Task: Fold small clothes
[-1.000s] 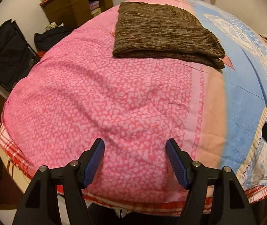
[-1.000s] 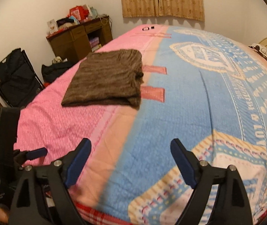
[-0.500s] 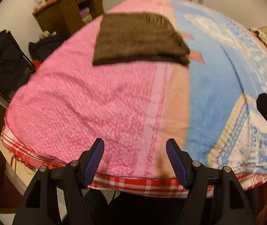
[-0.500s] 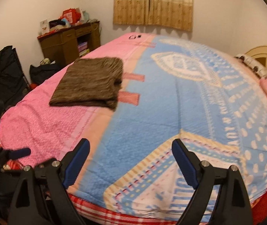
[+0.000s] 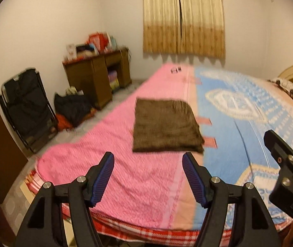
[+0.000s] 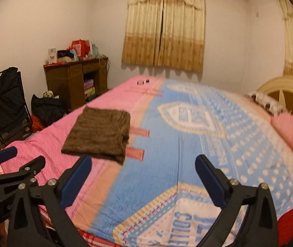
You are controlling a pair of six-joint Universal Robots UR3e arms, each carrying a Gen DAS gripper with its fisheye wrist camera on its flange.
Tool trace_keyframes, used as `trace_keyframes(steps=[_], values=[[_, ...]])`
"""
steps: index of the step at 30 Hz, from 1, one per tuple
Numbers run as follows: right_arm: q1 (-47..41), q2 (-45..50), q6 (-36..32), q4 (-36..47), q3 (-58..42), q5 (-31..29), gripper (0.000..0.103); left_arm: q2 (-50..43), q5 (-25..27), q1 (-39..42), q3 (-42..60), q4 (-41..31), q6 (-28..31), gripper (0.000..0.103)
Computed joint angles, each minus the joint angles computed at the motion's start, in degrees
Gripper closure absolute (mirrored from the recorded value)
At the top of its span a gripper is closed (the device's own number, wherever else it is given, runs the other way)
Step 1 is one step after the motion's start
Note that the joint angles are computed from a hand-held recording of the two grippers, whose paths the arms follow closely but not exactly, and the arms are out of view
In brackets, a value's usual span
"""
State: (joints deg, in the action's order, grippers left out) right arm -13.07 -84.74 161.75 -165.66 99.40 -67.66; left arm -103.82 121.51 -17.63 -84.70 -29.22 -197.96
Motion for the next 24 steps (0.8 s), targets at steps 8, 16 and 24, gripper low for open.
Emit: trace_keyframes(steps=[8,16,24], values=[[0.64,0.65,1.89,-5.85,-2.93,1.32,0.000,-1.27,10.95,-2.61,-1.87,14.55,5.76,0.020],[-4.72,-1.28,11.11,-17.84,3.78,9.14,0.000,-0.95,11.52,-3.51,-1.44,17.47,6.45,0.017],[-9.08,0.00,18.34,-21.63,4.19,15.40,0.000,-0.71,10.55,-4.50,-1.79,18.71,7.04,0.015]])
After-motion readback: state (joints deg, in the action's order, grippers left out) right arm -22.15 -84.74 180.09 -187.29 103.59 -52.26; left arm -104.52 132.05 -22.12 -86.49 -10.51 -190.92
